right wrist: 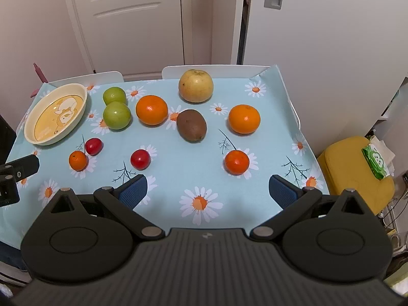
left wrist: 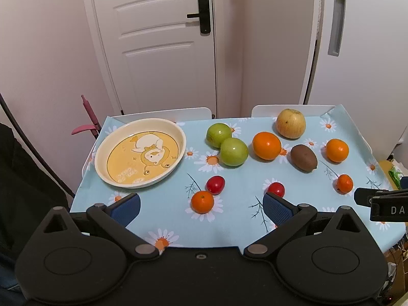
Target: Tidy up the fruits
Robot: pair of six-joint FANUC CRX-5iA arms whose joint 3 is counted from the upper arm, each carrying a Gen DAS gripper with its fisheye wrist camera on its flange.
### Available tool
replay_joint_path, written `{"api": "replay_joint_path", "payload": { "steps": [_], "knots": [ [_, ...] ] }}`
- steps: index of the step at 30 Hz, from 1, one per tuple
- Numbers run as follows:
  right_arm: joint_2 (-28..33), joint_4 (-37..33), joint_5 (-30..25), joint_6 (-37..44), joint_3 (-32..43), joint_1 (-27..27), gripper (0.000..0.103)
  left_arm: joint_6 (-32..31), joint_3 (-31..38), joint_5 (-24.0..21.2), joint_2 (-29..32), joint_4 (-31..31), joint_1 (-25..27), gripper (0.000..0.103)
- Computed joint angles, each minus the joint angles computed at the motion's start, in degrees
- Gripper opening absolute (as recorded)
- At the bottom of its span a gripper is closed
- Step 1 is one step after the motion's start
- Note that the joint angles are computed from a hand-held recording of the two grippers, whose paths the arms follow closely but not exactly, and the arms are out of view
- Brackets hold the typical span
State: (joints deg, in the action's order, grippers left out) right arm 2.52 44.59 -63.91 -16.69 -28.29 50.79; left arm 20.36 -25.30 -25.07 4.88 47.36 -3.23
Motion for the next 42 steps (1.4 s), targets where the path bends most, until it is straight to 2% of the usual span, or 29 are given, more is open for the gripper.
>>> {"api": "replay_joint_path", "payload": {
  "steps": [18, 23, 42],
  "knots": [
    [0.23, -0.07, 0.06, 0.44, 0.31, -0.32, 0.103, -3.70, -0.80, 0.86, -0.08, 3.95, -0.49, 0.103],
    [0.36, -0.13, 0.28, 0.67, 0.50, -0.56, 0.103, -2.46, -0.13, 0.53, 0.26, 2.59, -0.44, 0.103],
    [0.68, -0.06, 0.29, 0.71, 0.84, -0.70, 0.103, -3.79, -0.51, 1.53, 0.19, 4.73, -0.76, 0.103]
  ]
}}
